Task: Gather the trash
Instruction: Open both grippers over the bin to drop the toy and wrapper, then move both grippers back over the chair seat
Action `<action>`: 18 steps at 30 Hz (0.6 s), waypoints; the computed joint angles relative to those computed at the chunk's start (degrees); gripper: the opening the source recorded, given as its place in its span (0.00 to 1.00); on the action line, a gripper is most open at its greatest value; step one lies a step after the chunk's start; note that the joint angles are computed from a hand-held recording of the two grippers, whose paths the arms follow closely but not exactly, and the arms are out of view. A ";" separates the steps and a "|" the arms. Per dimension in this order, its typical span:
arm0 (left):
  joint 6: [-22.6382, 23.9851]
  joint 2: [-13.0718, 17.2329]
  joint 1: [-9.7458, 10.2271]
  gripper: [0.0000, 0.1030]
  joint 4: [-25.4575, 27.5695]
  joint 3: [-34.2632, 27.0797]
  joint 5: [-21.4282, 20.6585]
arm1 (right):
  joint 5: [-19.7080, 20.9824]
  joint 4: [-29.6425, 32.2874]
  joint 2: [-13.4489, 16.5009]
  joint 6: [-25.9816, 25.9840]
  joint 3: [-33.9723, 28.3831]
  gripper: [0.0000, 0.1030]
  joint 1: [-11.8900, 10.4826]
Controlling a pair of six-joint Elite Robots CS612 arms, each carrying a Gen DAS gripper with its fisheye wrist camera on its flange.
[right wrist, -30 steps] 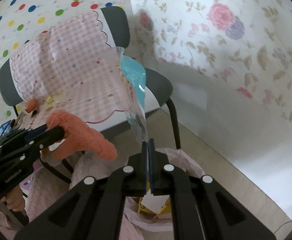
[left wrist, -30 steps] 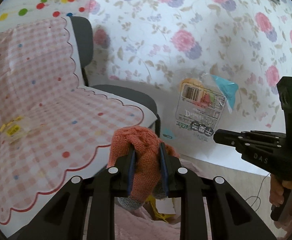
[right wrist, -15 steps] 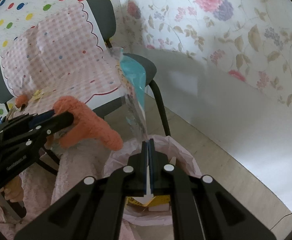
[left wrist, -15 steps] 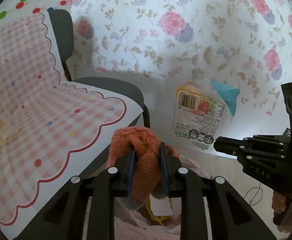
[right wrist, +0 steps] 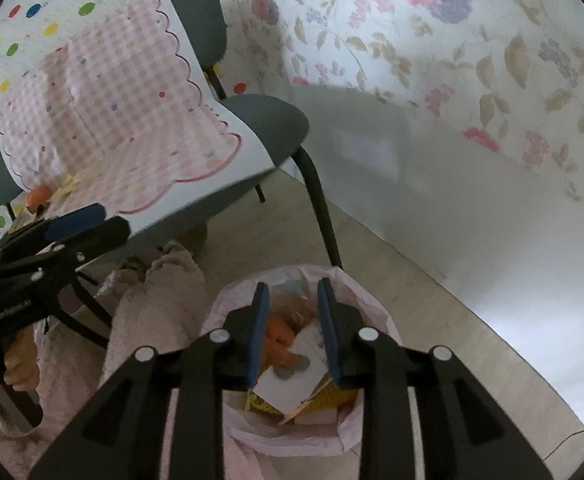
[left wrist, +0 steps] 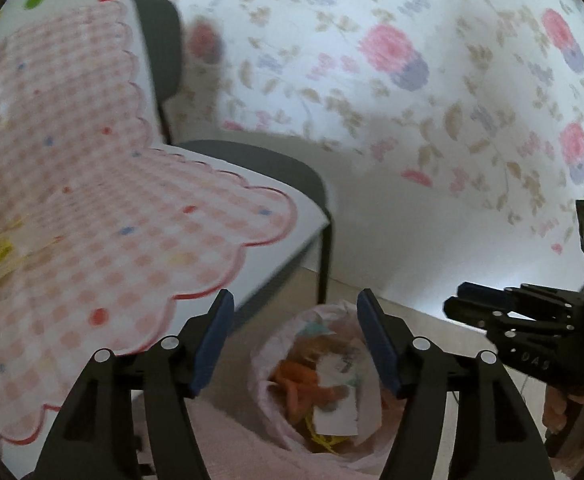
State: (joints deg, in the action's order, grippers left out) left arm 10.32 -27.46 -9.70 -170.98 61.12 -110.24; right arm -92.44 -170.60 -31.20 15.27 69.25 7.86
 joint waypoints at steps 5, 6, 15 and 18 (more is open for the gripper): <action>-4.45 -1.44 1.48 0.63 -2.80 1.76 3.64 | 2.84 -1.19 0.58 -2.28 -2.76 0.24 0.58; -5.32 -1.73 1.80 0.64 -3.18 2.04 4.39 | 3.45 -1.17 0.81 -2.74 -3.56 0.24 0.71; -11.27 -4.14 4.59 0.67 -6.52 4.94 17.07 | 10.70 5.09 7.41 -8.42 -19.61 0.24 2.38; -13.91 -4.81 5.63 0.67 -6.79 5.82 21.12 | 12.59 8.50 10.32 -10.58 -26.13 0.24 3.28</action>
